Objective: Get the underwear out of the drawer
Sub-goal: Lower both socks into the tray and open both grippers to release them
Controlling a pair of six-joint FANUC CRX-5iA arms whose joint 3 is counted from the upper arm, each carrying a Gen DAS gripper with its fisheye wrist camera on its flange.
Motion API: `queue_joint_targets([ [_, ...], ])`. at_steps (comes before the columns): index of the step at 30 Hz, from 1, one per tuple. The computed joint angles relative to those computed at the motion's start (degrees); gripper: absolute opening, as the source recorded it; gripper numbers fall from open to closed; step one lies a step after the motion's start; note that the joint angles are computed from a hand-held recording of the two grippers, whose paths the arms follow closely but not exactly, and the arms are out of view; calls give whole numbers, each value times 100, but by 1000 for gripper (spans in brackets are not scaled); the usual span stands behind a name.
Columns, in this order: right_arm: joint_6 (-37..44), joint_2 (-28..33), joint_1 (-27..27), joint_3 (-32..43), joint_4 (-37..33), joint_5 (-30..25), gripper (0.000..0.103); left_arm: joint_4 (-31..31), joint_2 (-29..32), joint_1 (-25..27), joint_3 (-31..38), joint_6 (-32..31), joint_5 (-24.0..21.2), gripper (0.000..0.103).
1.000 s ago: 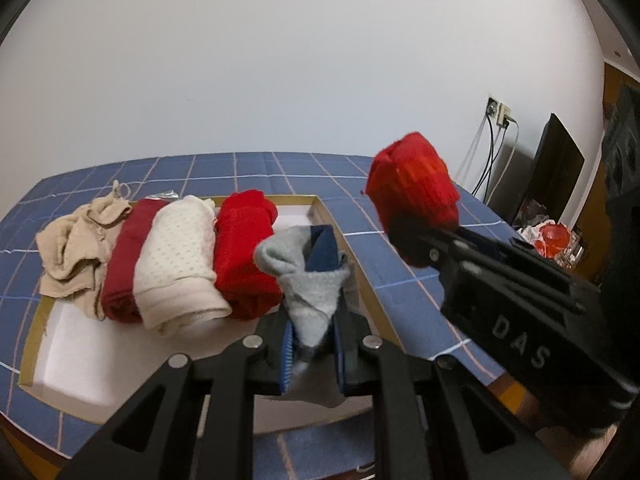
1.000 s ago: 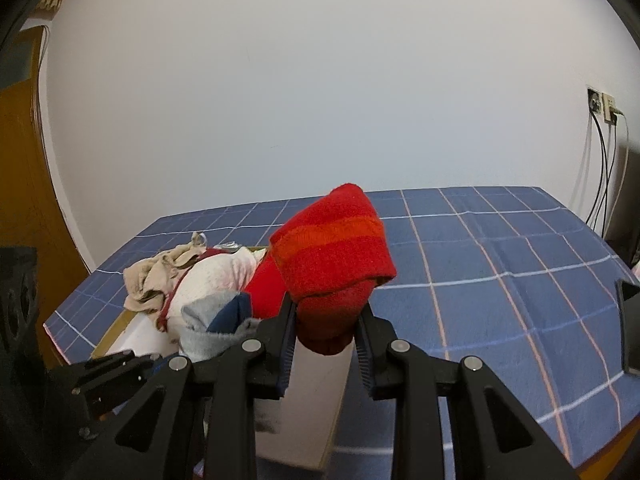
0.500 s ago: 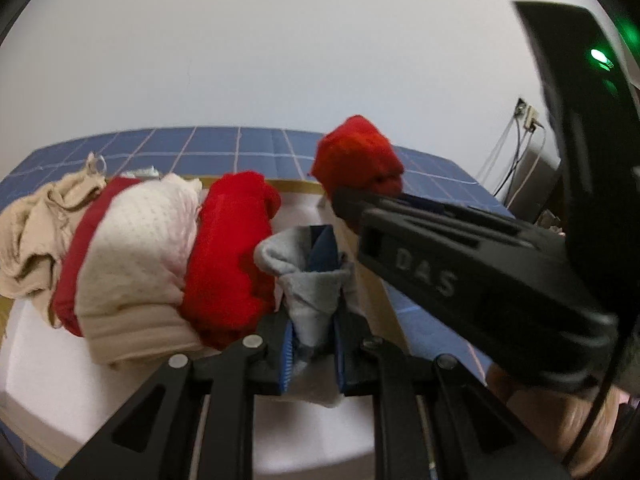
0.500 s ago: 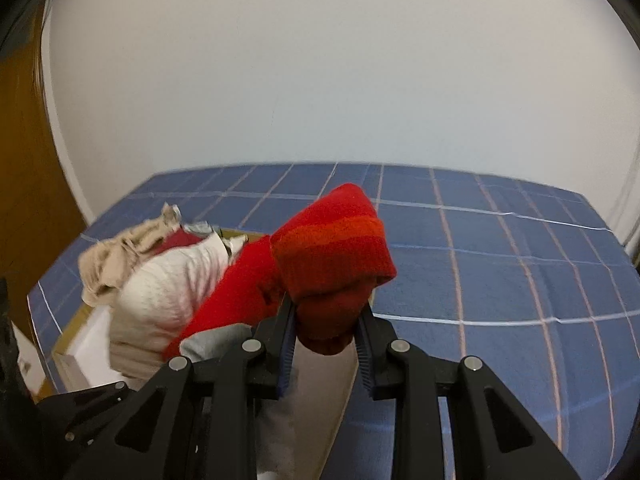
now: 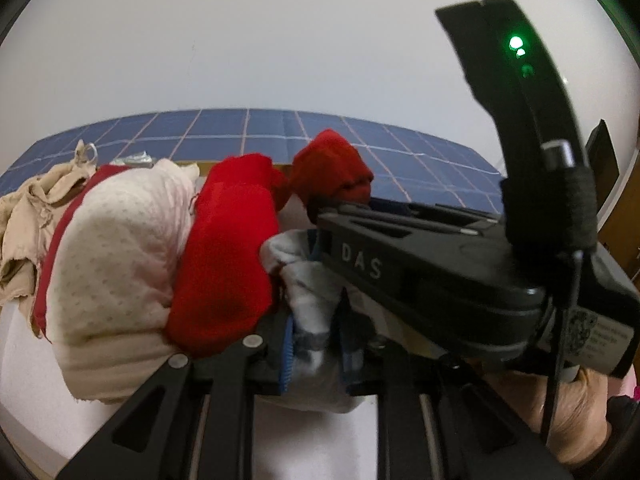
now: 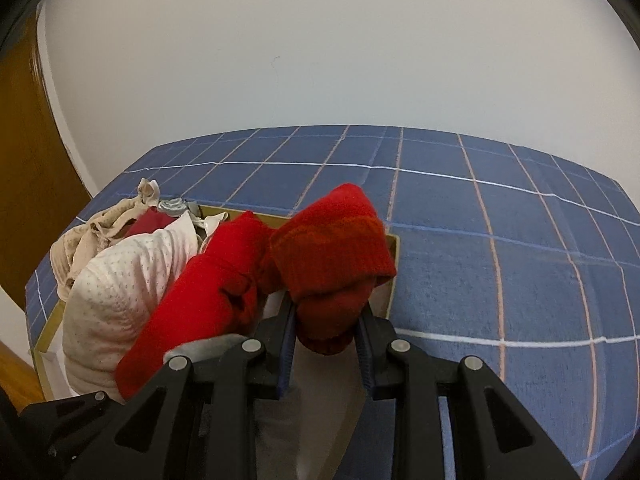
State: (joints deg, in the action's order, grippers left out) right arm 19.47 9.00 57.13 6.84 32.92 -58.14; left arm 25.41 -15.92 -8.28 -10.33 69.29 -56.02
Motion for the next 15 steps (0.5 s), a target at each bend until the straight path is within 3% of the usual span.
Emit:
queue_joint_targets([
  [2,65,-37,-12,-47,-22,105,40,-12,86,-13,97,26,-136,23],
  [4,162,-90,-20,-77,-110,232,53,46,166,-12,176,-79,-300,33],
  [5,215,-158,-46,-120,-242,383,58,158,194,17,179,-185,-390,42],
  [7,243,-281,-85,-134,-581,564,61,391,177,74,109,-374,-467,49],
  [10,107,-599,-137,-358,-985,1060,63,534,-45,122,-54,-437,-451,68],
  [15,-1045,-1139,112,-1026,-143,1529,65,44,-699,-8,-259,-229,73,103],
])
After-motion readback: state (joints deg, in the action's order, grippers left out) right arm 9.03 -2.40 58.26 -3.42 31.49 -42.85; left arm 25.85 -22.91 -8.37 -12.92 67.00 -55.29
